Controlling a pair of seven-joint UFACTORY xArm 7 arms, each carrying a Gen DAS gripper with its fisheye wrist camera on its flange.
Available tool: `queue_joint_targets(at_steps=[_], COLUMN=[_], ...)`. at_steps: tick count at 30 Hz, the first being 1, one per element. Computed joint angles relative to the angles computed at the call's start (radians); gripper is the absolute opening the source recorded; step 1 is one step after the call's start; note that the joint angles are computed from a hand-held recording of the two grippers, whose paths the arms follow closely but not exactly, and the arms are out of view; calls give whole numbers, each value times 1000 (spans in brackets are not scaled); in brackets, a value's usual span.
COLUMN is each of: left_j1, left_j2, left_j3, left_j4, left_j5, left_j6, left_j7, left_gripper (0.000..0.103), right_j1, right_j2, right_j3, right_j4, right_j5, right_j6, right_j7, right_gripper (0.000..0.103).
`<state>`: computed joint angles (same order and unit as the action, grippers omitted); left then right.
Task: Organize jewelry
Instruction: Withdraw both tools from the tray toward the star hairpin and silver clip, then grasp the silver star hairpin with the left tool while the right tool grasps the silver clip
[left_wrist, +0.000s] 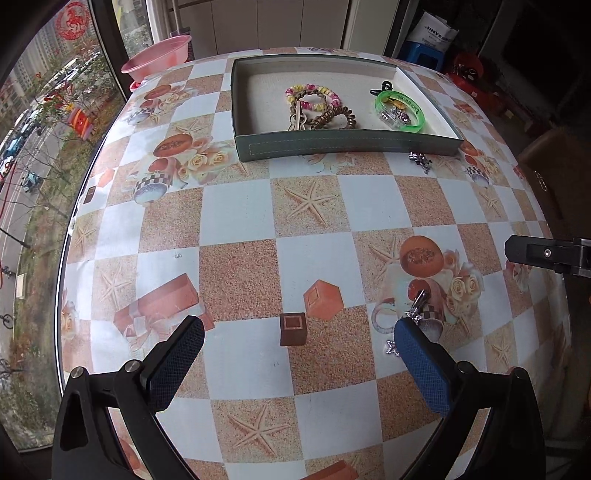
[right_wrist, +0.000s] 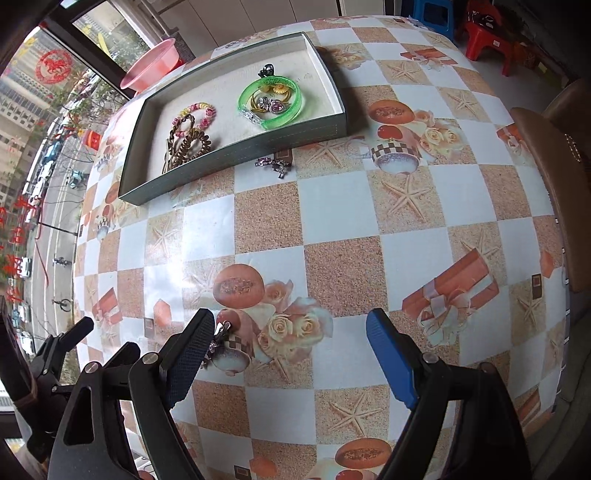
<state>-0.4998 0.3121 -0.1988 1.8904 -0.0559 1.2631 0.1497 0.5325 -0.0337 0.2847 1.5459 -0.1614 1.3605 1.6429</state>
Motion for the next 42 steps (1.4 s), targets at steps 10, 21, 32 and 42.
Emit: queue_joint_targets(at_steps=[10,21,32,42], left_j1=[21,-6,-70,-112], left_j2=[-49,-75,-49,-16], left_j3=[-2,-17,-37,-31], left_j4=[-78,-149,-148,-131], left_j5=[-25,-2,41,104], left_j6=[-3,-5,-54,-56], left_j7=[20,-65,-83,-137], left_gripper=[103,103,103,92], right_j1=[17,-25,-92,-138], right_j2=[11,-38,-35,42], right_j3=[3,-20,-50,-88], right_j4=[4,-95,-128,-101], right_j5=[26,83,100,80], right_j6=[12,-55,-129,-180], right_j7=[18,-131,-357,-513], right_gripper=[86,86,86,70])
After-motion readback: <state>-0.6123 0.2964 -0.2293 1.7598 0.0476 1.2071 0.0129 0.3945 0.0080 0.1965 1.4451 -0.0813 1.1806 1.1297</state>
